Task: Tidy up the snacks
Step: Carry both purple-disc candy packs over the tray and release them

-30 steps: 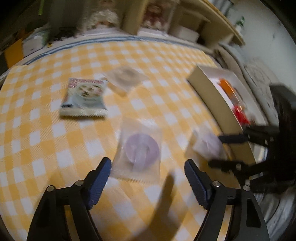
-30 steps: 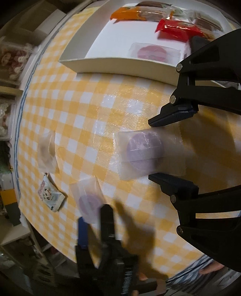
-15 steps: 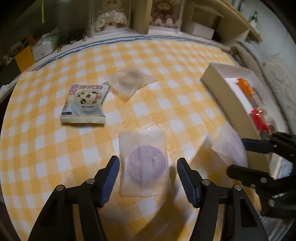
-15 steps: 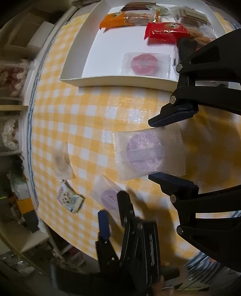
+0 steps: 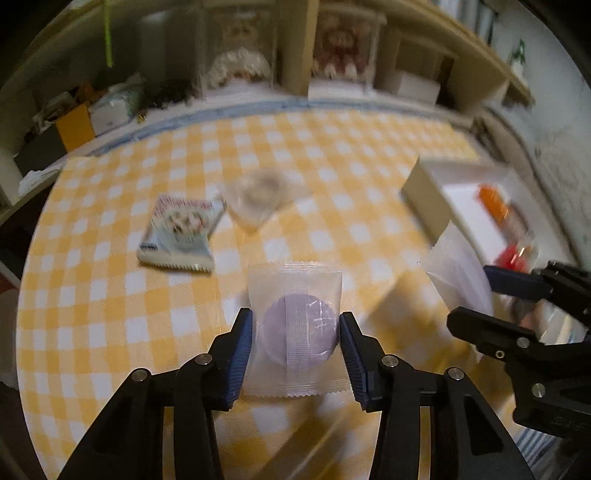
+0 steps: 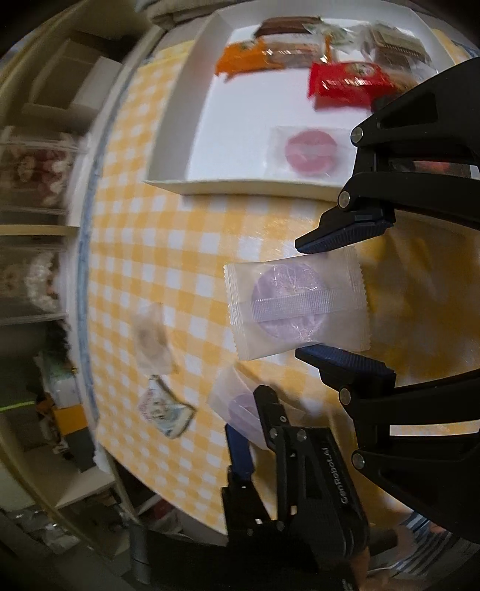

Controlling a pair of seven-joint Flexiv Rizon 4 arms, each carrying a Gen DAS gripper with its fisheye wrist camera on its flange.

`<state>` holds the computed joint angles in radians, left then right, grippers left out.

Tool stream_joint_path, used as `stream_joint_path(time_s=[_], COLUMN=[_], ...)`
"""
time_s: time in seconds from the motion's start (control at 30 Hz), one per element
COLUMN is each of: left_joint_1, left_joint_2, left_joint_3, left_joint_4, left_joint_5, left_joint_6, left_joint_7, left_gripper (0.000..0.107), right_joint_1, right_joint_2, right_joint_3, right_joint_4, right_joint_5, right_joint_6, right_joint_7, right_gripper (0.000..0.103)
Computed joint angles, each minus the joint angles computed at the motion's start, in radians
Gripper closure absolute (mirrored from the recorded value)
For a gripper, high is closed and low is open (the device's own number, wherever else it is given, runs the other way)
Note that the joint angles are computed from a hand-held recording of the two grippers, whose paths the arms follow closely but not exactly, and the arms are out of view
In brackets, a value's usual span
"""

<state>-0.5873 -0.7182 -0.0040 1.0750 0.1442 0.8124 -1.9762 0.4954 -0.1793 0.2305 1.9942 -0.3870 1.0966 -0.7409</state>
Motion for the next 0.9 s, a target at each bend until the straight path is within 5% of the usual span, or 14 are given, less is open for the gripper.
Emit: stream_joint_path(time_s=[0.53, 0.73, 0.9], left_joint_1=[-0.068, -0.078, -0.08], left_joint_2=[0.089, 0.015, -0.158], left_joint_3=[0.043, 0.022, 0.0], left_joint_4=[0.005, -0.106, -0.358], left_joint_5=[0.104, 0.08, 0.008], left_joint_6=[0.152, 0.15, 0.057], left_joint_7=[-0.228, -0.234, -0.172], left_gripper=[0.061, 0.061, 0.061], right_joint_1=[-0.092, -0.159, -0.208], right_joint_2=[0.124, 0.154, 0.161], right_joint_3=[-0.048, -0.065, -0.073], right_joint_4=[0.047, 0.074, 0.097], right_joint_5=[-0.266, -0.322, -0.312], right_joint_6=[0.121, 0.145, 0.153], right_joint_7=[0.174, 0.236, 0.242], right_gripper=[0.051, 0.051, 0.051])
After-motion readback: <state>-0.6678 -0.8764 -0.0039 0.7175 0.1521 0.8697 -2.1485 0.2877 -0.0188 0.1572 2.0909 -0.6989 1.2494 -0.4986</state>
